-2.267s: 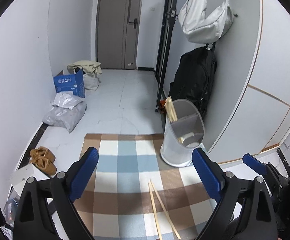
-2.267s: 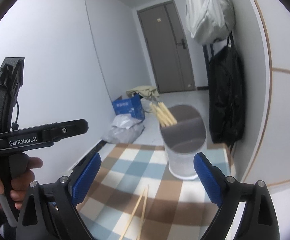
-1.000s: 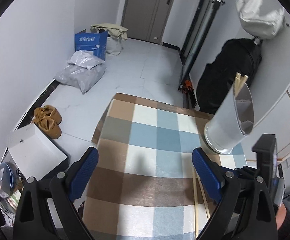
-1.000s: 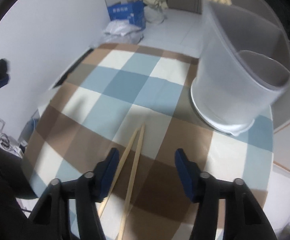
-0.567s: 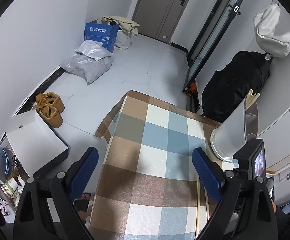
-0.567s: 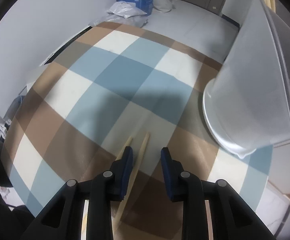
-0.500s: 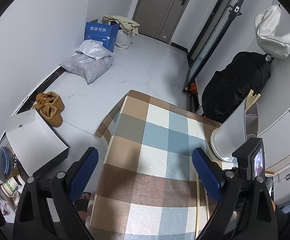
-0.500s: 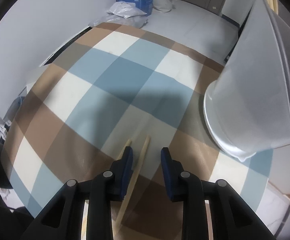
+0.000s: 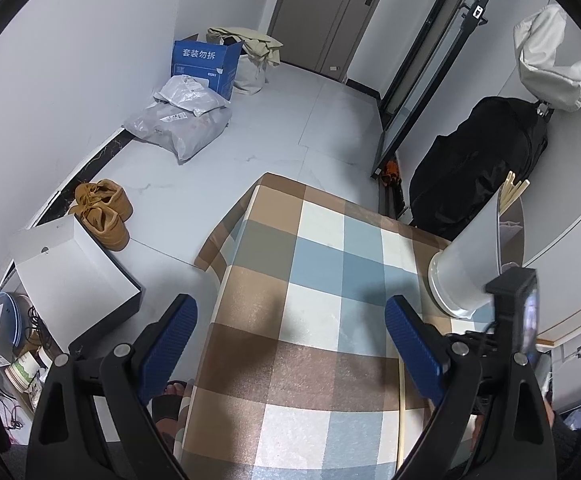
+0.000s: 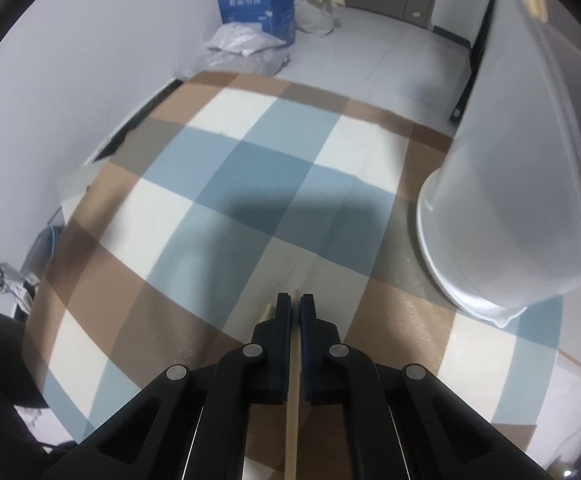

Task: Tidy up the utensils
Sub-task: 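Lift the chopstick with the right gripper while the left gripper grasps the last chopstick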

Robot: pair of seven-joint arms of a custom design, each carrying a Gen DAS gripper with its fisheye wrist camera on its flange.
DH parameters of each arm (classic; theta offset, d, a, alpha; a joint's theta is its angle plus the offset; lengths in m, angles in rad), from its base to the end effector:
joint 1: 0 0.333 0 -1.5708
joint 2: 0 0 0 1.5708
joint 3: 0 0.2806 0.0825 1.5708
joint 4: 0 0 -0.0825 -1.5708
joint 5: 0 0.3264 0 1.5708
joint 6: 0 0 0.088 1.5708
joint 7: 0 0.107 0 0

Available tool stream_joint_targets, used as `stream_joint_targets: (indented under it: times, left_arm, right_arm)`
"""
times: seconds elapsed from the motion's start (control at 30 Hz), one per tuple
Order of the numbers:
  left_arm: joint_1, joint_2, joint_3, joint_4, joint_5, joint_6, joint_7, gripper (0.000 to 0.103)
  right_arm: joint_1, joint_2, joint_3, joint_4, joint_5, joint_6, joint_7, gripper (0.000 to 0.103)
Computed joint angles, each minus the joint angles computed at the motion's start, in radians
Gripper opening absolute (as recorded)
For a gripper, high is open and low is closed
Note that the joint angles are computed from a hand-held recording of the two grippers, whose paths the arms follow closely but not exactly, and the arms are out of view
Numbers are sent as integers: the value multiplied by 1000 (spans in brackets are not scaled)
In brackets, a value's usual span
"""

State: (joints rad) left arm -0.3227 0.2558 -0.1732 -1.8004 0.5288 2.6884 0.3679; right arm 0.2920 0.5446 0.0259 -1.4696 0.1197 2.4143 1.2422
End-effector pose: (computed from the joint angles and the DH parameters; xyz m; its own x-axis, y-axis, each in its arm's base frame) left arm 0.5329 -0.2963 0.4689 0.2020 -0.9244 0.3235 -0.7441 -0.3597 -0.5630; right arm 0.6362 0.2064 0.4006 0.5352 -0.8447 0.0091 -0.7714 -0.4931 -0.4022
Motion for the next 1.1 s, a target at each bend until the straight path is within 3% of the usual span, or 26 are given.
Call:
stream_joint_targets:
  times: [0.2,0.33,0.43,0.67,1.0,1.1]
  left_arm:
    - [-7,28,-11,39,-19,-42,39,92]
    - [-39,60,-8,97,7,-105,56,92]
    - [-57,86,-12,138,14,-142,86,92]
    - [-76,164,-43,236,-77,-190,210,92]
    - [-134,276,-57,404,-170,-305,332,92]
    - [-125,312,-75,444,-234,-319,380,90]
  right_arm:
    - [-56,-131,42,-163,137,148,-49,3]
    - [-127,-194,84,-233,327,207,-121,3]
    - [-175,-220,100,-260,483,201,-166,3]
    - [-237,-228,76,-271,695,157,-160,3]
    - [-293,-279,52,-352,929,143,-253,3]
    - [-301,-302,46,-380,1006,145,-296,3]
